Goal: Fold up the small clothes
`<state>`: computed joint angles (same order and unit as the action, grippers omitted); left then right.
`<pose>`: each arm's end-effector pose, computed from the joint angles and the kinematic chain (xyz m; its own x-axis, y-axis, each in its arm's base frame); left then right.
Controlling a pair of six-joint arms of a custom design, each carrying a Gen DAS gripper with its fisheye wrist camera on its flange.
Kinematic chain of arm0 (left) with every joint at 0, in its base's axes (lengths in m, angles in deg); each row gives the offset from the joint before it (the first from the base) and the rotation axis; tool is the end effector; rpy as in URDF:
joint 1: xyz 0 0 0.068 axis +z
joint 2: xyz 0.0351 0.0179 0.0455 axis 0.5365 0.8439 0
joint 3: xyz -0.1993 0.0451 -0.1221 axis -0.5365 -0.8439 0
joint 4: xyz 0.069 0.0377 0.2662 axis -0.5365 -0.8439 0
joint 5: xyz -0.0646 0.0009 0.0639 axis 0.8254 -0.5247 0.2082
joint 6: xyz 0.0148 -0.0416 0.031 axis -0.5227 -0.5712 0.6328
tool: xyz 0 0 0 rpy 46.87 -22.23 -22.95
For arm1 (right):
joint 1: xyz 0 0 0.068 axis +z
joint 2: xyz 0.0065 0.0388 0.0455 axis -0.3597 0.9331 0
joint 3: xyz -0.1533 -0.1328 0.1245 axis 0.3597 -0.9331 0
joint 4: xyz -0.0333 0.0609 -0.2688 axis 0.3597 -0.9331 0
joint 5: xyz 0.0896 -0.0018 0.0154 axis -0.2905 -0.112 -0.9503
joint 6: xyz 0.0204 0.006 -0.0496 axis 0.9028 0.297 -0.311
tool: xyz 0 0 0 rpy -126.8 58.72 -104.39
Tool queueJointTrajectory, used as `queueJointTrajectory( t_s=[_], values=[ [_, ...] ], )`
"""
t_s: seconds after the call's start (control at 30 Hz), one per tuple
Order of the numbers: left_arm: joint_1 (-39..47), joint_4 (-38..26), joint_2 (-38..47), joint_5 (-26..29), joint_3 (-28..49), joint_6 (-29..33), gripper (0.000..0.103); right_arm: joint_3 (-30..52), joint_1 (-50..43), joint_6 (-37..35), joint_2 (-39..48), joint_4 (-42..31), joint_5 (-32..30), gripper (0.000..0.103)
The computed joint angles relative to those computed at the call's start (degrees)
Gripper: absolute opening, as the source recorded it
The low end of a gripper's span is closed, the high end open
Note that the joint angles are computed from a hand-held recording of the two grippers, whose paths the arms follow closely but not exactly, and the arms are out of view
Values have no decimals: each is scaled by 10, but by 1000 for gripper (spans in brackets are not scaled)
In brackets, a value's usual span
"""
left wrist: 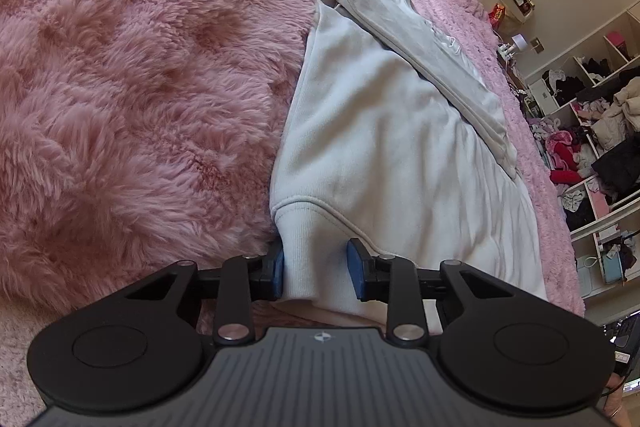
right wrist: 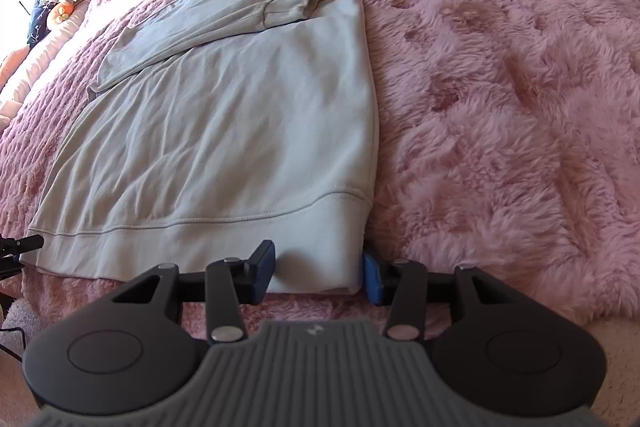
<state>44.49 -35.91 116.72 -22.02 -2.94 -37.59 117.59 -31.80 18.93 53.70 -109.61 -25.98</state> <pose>0.2701 0.0407 0.0906 -0.7535 -0.5282 -0.3914 -0.2416 0.7762 -0.5824 0.2892 -0.0405 0.1186 -0.8771 0.0664 -0.4757 -0.0939 0.9476 0.3054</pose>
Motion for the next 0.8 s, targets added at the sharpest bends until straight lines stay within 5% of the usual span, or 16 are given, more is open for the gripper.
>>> queueJointTrajectory(
  t_s=[0.37,0.8],
  values=[
    [7,7,-13,24,-7,-10,19,2,-10,-12,5,-3,-30,11],
    [16,65,-41,89,-12,-34,15,9,-29,30,-10,1,-87,5]
  ],
)
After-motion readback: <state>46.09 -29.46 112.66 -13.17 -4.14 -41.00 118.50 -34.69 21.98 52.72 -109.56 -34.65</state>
